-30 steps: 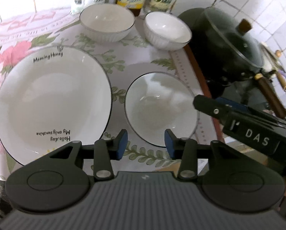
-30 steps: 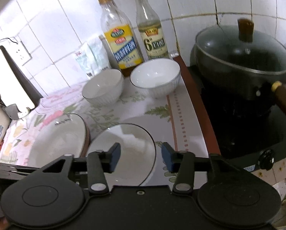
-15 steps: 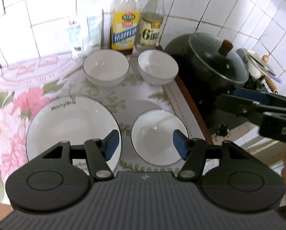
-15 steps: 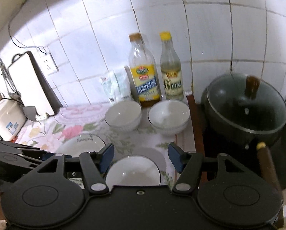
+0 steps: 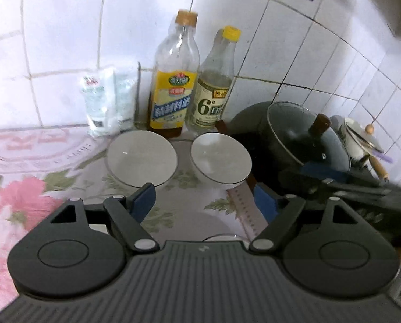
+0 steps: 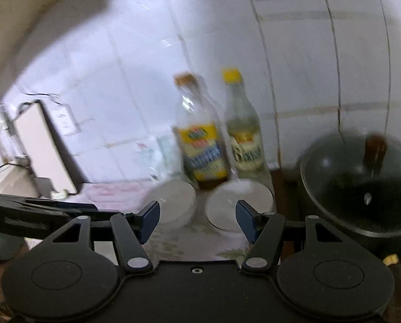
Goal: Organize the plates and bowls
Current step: 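Reach both grippers to another white bowl near the bottles and grasp it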
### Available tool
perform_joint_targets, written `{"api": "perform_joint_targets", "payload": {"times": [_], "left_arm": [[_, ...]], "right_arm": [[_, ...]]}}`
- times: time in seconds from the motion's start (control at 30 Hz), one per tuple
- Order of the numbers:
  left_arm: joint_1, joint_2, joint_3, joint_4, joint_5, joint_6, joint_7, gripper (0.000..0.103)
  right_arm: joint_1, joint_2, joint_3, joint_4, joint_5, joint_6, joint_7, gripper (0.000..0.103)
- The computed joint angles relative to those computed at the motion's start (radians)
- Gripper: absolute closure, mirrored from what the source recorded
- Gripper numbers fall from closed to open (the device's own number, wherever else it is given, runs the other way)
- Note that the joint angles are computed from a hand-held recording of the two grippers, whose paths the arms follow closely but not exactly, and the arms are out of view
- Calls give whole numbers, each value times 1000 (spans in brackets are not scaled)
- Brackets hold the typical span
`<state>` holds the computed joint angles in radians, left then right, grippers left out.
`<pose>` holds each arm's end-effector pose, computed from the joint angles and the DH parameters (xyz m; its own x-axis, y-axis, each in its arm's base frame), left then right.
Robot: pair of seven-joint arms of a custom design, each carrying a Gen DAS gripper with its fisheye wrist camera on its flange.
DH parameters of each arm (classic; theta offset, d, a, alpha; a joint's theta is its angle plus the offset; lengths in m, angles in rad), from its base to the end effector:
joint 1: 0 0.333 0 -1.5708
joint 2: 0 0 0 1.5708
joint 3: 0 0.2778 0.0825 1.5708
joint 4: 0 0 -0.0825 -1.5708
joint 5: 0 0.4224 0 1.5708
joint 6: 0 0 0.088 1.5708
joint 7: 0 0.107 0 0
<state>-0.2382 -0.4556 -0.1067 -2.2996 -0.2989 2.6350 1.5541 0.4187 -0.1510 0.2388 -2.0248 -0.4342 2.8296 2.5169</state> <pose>0.4891 -0.1737 0.5694 -0.2295 -0.9407 0.2496 -0.7337 -0.0013 -0.6794 0.4618 0.3925 0.5749 0.2312 -0.9163 -0.3271 -0.6278 0.1164 -0.7697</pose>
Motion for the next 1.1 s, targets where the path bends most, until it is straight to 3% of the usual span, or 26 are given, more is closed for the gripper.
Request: {"api": "perform_joint_targets", "payload": {"times": [0.13,0.27,0.4,0.47,0.63,0.8,0.93,1.1], "left_arm": [[1,133,-6,91,-22,-24,-22,29],[27,252,-33,176,-22,-48,-97,43],[55,347,-66,242,47,-48,-233,50],[63,386,-76,273,86,-63,-312,60],[68,459,-86,333,208,-88,-456,64],[67,510,-85,379,229,-92,-495,63],[73,519,-93,364,139,-53,-444,83],[63,526,-94,362,155,-38,-465,86]], "right_arm": [[4,70,-16,37,32,-60,24,35],[13,128,-37,75,-28,-112,152,35],[34,179,-62,120,-63,-159,206,40],[47,209,-73,151,-96,-184,221,44],[75,279,-103,215,-115,-219,195,50],[84,340,-124,275,-46,-238,159,59],[96,396,-137,345,9,-296,131,73],[101,409,-154,345,61,-279,157,79]]}}
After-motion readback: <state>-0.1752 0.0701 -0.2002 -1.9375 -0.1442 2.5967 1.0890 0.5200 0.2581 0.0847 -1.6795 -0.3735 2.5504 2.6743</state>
